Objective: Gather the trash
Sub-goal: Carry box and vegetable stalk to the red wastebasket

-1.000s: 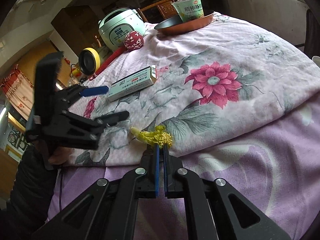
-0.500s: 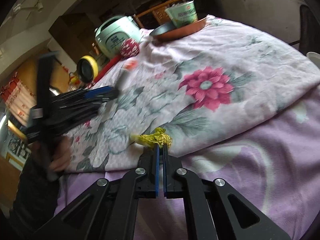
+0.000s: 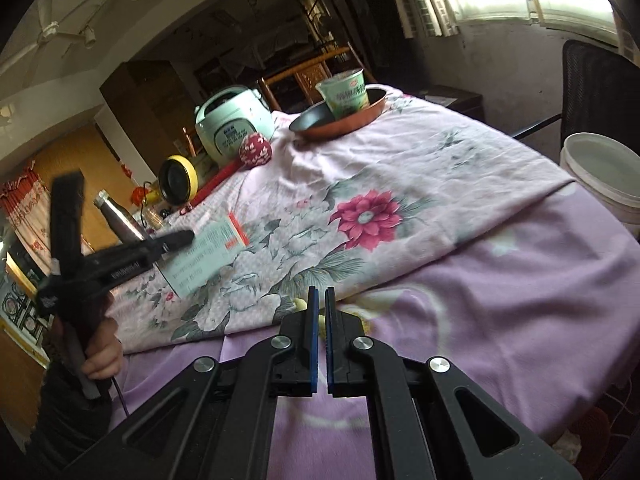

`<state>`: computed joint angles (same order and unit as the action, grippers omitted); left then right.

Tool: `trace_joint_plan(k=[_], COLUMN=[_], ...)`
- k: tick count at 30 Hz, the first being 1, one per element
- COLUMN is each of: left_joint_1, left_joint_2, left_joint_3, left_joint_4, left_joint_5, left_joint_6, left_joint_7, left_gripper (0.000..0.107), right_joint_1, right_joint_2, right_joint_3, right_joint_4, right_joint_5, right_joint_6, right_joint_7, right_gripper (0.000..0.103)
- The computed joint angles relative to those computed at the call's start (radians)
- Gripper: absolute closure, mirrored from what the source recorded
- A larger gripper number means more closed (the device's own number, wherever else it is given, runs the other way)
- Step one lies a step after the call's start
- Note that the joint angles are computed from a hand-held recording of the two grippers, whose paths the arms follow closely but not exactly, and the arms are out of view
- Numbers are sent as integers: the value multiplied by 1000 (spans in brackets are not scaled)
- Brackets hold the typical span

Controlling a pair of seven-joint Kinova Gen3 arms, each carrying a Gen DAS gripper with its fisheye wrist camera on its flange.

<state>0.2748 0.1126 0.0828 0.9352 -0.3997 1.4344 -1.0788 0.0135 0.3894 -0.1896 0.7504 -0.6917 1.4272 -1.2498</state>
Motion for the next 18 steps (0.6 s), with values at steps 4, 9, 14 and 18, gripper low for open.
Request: trace_joint_plan(k=[4,9,14,18], left_joint_1=[51,45,42,57], left_joint_2=[36,52,59,37], left_joint_3=[-17,-4,-18,-10], left_joint_4=[7,43,69,103], left_joint_5=[-29,-16,-11,-55], left_joint_6=[49,57,57,25], left_joint_7=[41,67,87,109], left_gripper=[88,78,82,91], right_joint_1=[14,-38,-122,-170], right_joint_2=[5,23,24,-2], right_joint_3=[1,5,23,37], right_joint_4=[2,4,24,76], right_joint_5=[-5,55,160,239], right_joint_6=[23,31,-2,-67], right_joint_7=[18,34,30,23], right_gripper=[96,50,49,67])
